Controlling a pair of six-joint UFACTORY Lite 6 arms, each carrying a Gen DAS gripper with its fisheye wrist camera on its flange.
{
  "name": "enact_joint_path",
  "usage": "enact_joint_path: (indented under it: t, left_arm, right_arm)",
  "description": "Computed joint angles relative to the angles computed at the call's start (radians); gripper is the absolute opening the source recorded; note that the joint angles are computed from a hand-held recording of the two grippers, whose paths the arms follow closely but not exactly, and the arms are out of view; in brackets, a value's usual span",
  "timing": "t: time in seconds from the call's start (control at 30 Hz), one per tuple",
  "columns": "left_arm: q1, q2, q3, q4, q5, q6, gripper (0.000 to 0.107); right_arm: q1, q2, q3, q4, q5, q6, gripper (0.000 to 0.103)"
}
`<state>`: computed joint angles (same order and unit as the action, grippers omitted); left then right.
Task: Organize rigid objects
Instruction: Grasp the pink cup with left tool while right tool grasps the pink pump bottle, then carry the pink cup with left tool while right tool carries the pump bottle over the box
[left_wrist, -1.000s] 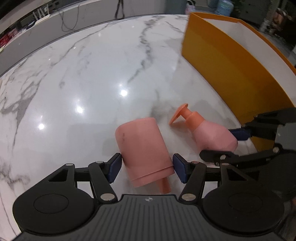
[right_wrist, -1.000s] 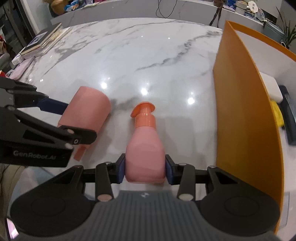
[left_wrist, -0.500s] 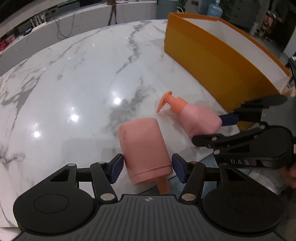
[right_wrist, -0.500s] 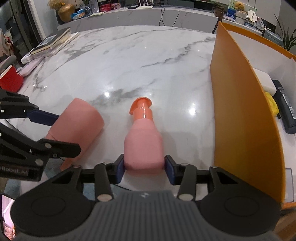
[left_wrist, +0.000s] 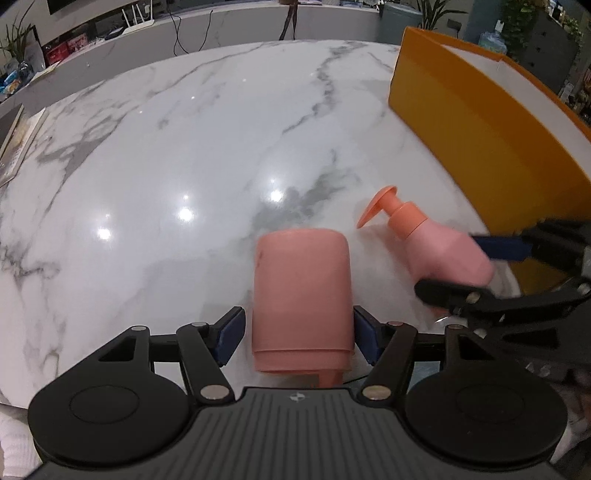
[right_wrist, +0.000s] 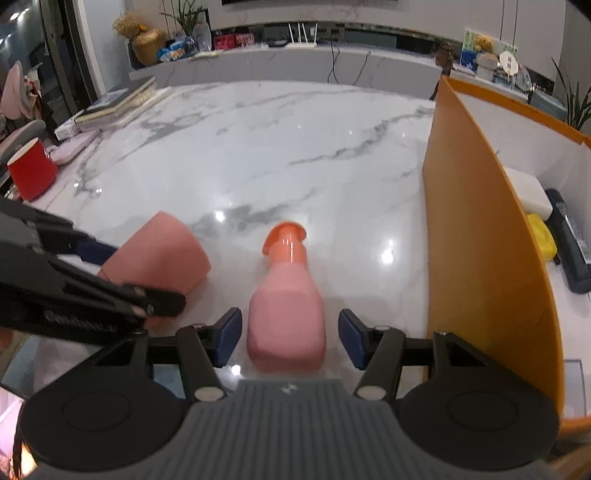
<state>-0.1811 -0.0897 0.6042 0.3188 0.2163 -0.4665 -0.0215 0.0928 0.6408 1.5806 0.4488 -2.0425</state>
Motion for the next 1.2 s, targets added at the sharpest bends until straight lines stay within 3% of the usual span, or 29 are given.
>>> enact_joint_path:
  t: [0.27, 0.5, 0.73, 0.93, 1.2]
  left_arm:
    - [0.008, 0.023, -0.001, 0.025, -0.033, -0.013, 0.063]
    - [-0.009, 0.033, 0.006, 0.123, -0.028, -0.109, 0.062]
    - [-0.022, 0.013, -0.004, 0.197, -0.024, -0.200, 0.062]
    - [-0.022, -0.043, 0.005, 0.089, 0.001, -0.105, 0.062]
    - [-0.013, -0.107, 0.100, -0.119, 0.077, 0.095, 0.062]
  right_arm:
    - [0.016, 0.047, 0.026, 0.061, 0.004, -0.044, 0.058]
    - [0.017, 0.074, 0.046, 0.005, -0.002, 0.023, 0.043]
    - [0.012, 0.059, 0.027, 0.031, -0.005, -0.016, 0.042]
    - [-0.002, -0.014, -0.011, 0.008, 0.026, -0.007, 0.042]
    - [-0.024, -0.145, 0.004, -0.155, 0.066, 0.180, 0.042]
